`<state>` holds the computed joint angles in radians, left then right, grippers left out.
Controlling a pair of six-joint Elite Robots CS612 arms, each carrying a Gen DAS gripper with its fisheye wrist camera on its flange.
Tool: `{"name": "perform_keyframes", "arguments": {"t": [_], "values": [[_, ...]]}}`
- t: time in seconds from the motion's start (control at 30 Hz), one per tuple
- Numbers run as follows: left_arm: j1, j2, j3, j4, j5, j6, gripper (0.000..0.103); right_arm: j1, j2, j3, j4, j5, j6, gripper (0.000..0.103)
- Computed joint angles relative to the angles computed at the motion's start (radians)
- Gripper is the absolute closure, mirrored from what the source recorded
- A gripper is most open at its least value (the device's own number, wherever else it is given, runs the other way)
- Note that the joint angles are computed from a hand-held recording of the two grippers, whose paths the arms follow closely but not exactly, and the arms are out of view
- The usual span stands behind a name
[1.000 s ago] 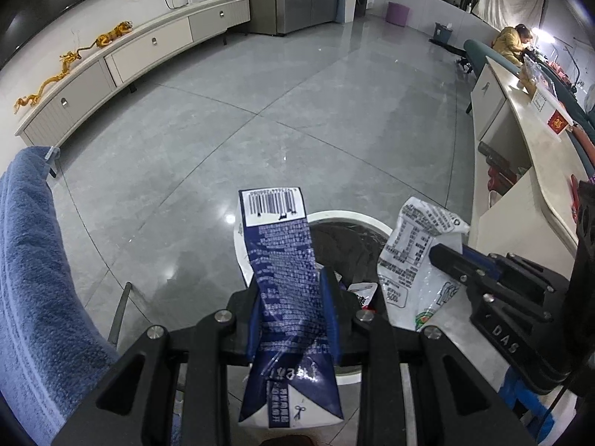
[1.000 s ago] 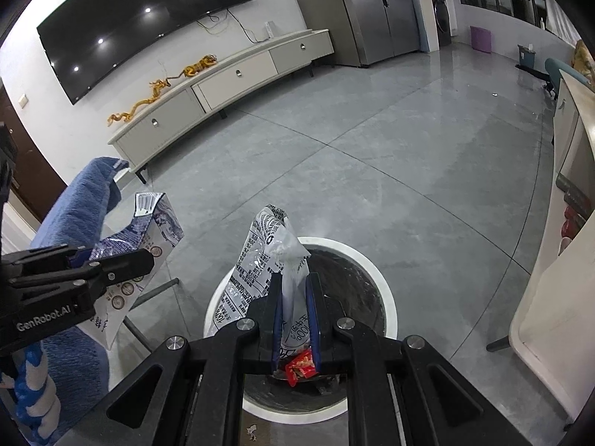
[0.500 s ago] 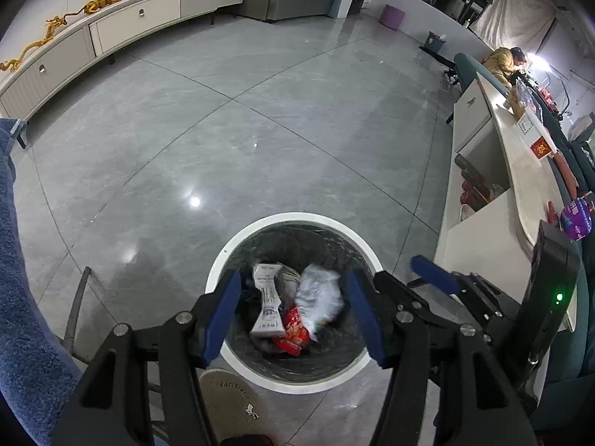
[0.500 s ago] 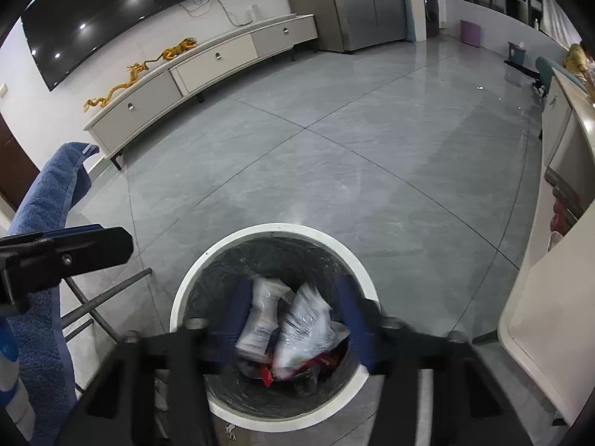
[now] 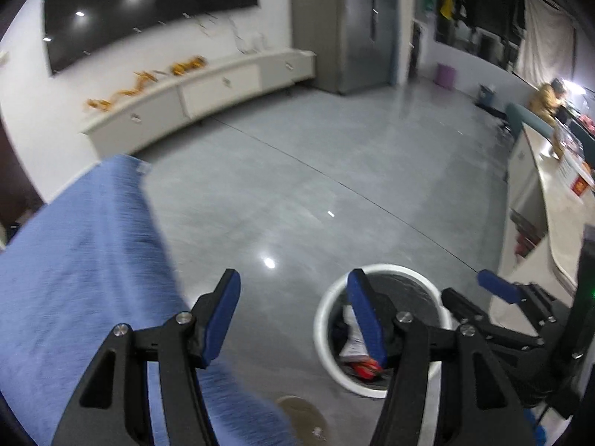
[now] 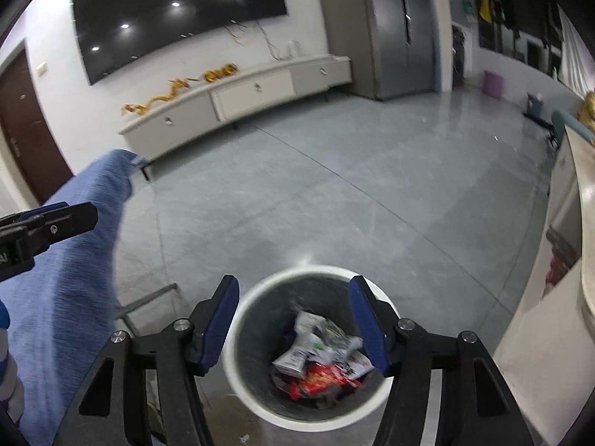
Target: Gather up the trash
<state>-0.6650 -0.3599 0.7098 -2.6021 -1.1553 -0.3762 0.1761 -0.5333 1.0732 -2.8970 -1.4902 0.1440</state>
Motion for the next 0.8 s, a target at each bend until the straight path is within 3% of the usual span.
{"name": "perform_keyframes", "arguments": {"t": [0.1,0.2,0.4,0.8], "values": [[0.001,-0.066,0.129,-0.076,0.070,-0.022,0.042,0.018,-0.009,0.000,-0.034,0.012,-0.029,0.036],[0.003,-0.133,0.262,-0.155,0.136,-0.063,0.033,0.034,-0.016,0.001,-0.061,0.021,-0.053,0.030],[0.010,-0.235,0.455,-0.259,0.247,-0.125,0.027,0.070,-0.017,-0.021,-0.090,0.046,-0.101,0.022],[0.012,-0.347,0.680,-0.374,0.401,-0.230,0.026,0.126,-0.010,-0.059,-0.117,0.045,-0.181,0.000]]}}
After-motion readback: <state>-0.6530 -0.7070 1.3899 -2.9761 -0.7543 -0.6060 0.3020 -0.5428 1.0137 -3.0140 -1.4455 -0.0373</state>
